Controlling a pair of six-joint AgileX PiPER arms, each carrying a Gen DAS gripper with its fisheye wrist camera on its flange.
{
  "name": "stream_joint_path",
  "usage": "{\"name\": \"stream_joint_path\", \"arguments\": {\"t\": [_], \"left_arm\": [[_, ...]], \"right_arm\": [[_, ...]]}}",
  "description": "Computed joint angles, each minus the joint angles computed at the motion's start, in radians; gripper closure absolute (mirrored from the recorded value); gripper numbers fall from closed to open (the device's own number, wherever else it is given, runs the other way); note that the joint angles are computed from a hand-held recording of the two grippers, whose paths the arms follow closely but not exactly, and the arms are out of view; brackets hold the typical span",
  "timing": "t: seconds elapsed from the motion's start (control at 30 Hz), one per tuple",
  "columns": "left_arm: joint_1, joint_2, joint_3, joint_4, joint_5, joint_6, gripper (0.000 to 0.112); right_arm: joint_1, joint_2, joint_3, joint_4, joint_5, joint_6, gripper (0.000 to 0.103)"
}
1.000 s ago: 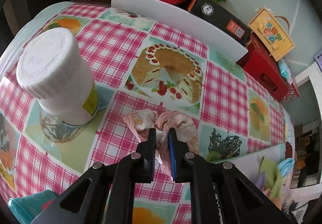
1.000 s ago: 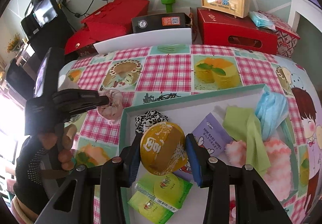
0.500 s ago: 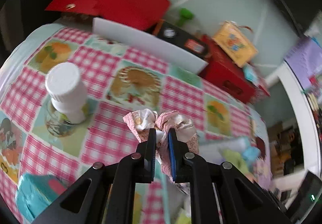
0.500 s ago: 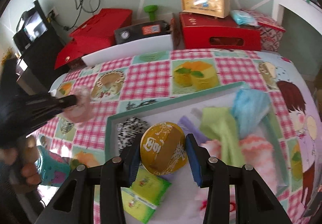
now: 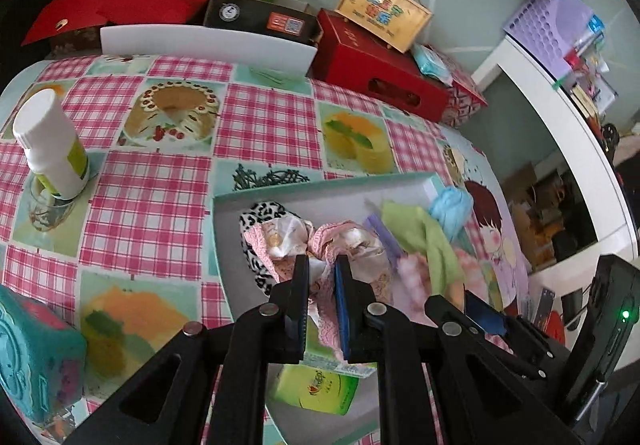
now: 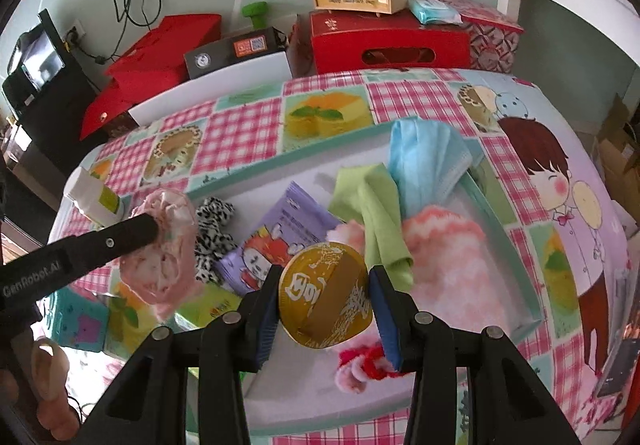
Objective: Organize soft objects
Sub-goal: 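Carry the pink bag with the left tool while the right tool carries the cookie to the tray, then open the left tool to drop the pink bag in the tray while the right tool releases the cookie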
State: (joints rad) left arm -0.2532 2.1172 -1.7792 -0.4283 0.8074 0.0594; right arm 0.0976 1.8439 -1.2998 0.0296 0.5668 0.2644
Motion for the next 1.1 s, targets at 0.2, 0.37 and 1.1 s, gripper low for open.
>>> {"name": "stream_joint_path", "arguments": {"t": [0.2,0.37,1.1], "left_arm": [[0.002,-0.011,0.026,-0.012,-0.001,0.006,0.099],[0.010,-0.035,0.070,-0.045,-0.026,0.036,0.082],[0.027,-0.303,0.450,0.087,-0.222,-0.015,0.041]], "right_arm": [[0.009,0.002,0.017,-0.026,0.005,0.015,0.055],[0.011,-0.007,0.044,-0.043,-0.003,0.034,0.055],[0.080,-0.106,0.196,-0.178,-0.046,0.155,0.017]]}}
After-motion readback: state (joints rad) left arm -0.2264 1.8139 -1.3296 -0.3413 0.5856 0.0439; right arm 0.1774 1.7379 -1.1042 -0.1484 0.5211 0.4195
